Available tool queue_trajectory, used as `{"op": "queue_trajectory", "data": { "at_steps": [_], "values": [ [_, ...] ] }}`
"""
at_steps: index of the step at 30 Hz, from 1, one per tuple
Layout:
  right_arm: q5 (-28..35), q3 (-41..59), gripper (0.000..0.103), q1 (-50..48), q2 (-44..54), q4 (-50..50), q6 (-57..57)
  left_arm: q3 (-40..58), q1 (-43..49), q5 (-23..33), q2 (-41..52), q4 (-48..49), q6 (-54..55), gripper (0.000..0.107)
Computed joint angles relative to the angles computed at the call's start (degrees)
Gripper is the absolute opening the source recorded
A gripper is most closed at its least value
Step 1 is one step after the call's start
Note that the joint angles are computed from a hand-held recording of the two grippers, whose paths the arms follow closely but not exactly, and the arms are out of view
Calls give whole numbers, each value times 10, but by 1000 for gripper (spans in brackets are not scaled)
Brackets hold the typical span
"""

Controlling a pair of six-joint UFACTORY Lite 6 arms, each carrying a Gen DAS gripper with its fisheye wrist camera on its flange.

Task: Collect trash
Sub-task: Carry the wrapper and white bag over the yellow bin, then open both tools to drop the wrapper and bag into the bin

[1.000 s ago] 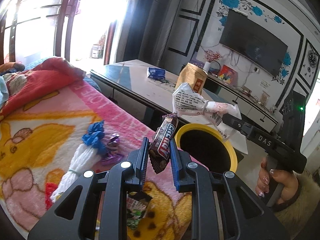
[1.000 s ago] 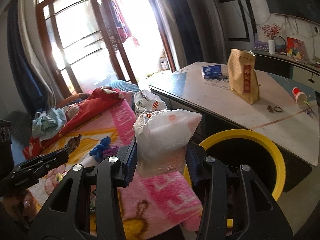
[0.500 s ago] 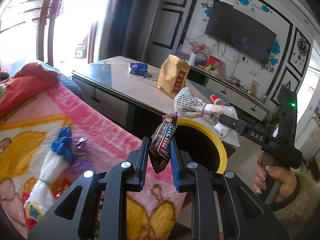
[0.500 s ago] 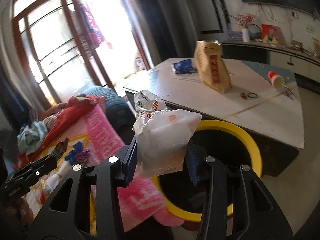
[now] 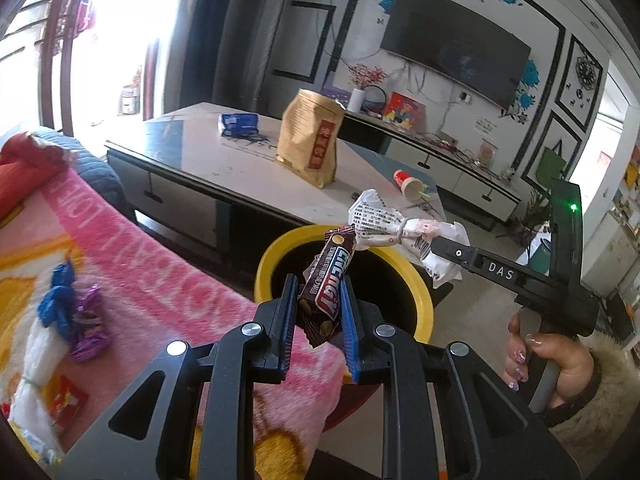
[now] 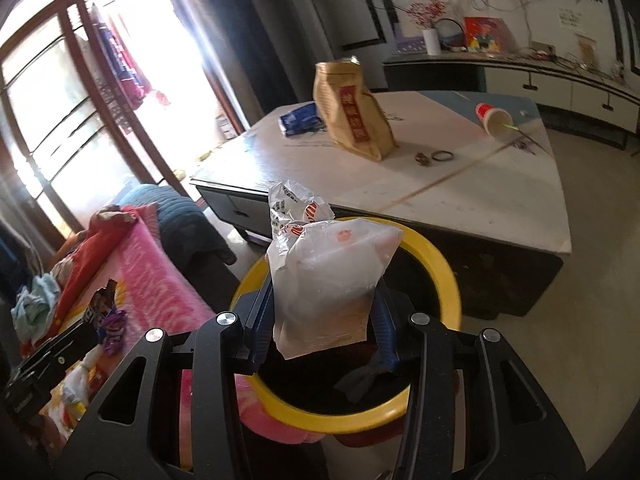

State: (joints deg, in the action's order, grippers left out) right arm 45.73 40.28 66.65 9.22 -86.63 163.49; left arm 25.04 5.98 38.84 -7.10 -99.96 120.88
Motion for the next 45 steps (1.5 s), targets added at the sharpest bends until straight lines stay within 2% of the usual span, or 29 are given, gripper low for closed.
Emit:
{"op": "queue_trajectory", "data": {
  "at_steps": [11,19,22,24,25,29,32,36,45],
  "values": [
    [-34,-41,35,-28,-15,-13,37,67,-124,-50,140,-165,100,21],
    [-61,-54,36,-46,-21,-35,57,142,-167,-67,240,-209,108,22],
    [-76,-60,40,-58,-23,-52,80,160,-177,-73,262,-222,109,33],
    [-74,-65,47,-58,-24,-56,97,167,-176,-76,273,-225,106,54],
    [-71,-67,53,-56,-26,-53,100,166,-173,-75,273,-225,105,58],
    [-53,-66,60,-47,-27,-38,104,148,-162,-73,258,-232,115,79],
    [-45,-55,64,-39,-20,-30,90,132,-151,-69,240,-230,114,91],
    [-25,-31,70,-25,-6,-3,52,101,-131,-66,200,-236,124,95],
    [22,13,78,8,9,45,-18,42,-66,-68,99,-209,125,96]
  ]
}}
